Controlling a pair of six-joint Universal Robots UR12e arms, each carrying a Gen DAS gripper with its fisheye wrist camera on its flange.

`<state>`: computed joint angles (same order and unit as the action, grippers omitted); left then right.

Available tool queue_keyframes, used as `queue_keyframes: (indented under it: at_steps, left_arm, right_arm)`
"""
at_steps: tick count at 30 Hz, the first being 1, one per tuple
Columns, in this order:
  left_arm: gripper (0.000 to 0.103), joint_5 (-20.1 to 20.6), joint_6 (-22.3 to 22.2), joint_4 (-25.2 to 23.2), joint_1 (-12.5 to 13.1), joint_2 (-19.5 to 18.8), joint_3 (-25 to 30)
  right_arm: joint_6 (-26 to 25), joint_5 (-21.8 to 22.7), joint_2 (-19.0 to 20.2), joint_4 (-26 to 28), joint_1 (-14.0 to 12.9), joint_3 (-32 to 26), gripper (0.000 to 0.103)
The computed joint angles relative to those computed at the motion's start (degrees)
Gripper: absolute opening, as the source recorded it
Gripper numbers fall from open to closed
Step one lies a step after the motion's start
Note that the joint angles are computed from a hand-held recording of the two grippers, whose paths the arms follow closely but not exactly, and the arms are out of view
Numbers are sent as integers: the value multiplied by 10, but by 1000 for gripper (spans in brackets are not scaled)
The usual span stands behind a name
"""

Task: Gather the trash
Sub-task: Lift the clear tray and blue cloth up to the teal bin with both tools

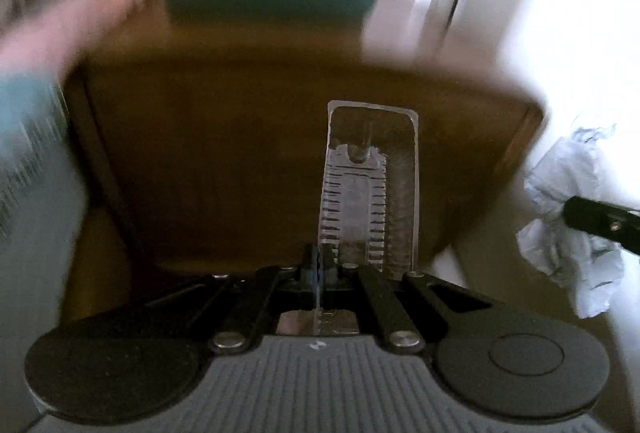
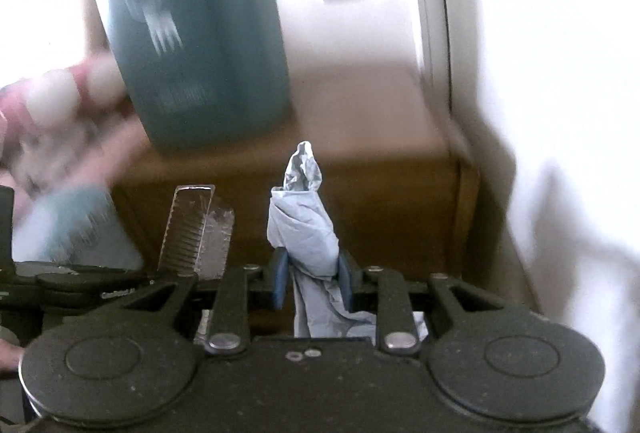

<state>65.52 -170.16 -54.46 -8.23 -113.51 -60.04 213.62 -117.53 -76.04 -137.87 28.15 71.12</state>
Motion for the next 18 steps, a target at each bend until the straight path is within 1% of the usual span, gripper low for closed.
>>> queue_keyframes:
  at_steps: [3, 5, 8, 11, 13, 16, 18]
  left_arm:
    - [0, -5, -10, 17, 5, 2, 33]
    - [0, -14, -17, 24, 8, 2, 58]
    - [1, -15, -30, 24, 11, -2, 98]
    - [1, -14, -40, 24, 16, -13, 151]
    - [1, -12, -47, 11, 18, -26, 194]
    - [1, 13, -41, -10, 15, -51, 269]
    - [1, 34, -31, -25, 12, -70, 322]
  right_arm:
    - [-47, -16, 12, -26, 0, -42, 25]
    - [-71, -25, 21, -34, 0, -74, 25]
    - [-106, -40, 40, -49, -1, -125, 25]
    - [-129, -41, 57, -53, -4, -170, 25]
    - [-151, -35, 69, -60, -7, -200, 25]
    - [-180, -26, 92, -56, -11, -254, 25]
    - [-196, -22, 111, -42, -14, -299, 25]
